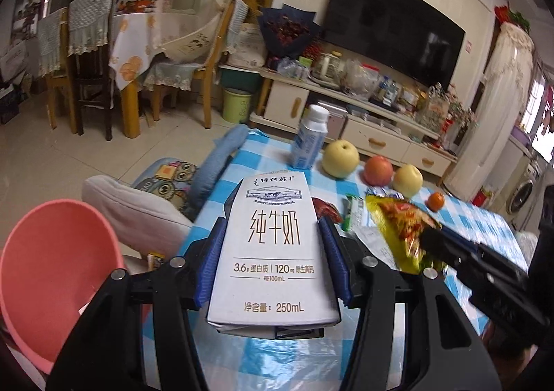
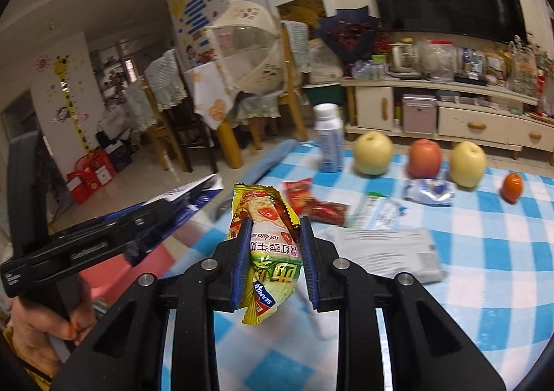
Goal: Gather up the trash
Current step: 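Carry the carton and snack bag over the pink bucket and open both tools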
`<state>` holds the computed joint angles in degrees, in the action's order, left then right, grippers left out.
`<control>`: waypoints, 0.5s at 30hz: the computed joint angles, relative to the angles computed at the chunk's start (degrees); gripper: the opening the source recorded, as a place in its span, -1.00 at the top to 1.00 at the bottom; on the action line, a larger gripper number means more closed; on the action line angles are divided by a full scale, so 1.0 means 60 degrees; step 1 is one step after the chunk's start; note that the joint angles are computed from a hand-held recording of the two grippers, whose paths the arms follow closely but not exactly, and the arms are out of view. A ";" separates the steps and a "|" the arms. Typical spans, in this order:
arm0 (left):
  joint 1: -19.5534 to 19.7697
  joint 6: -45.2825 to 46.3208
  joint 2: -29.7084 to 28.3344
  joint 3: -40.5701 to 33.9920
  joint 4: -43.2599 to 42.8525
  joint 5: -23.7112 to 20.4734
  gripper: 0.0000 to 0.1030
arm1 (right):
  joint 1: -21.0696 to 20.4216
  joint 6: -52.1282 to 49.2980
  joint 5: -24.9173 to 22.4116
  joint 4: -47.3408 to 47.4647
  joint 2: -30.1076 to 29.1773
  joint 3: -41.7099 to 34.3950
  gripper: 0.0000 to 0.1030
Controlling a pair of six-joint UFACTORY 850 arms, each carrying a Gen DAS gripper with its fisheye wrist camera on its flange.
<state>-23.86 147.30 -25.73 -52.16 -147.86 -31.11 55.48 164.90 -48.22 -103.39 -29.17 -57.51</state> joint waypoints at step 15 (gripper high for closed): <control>0.2566 -0.0518 0.0114 -0.0016 -0.0923 0.0299 -0.07 | 0.0028 -0.3550 0.2347 0.0439 -0.3256 -0.5874 0.44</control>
<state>-8.46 144.19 -25.04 -52.26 -153.40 -29.32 55.65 143.60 -34.14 -100.75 -48.71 -92.76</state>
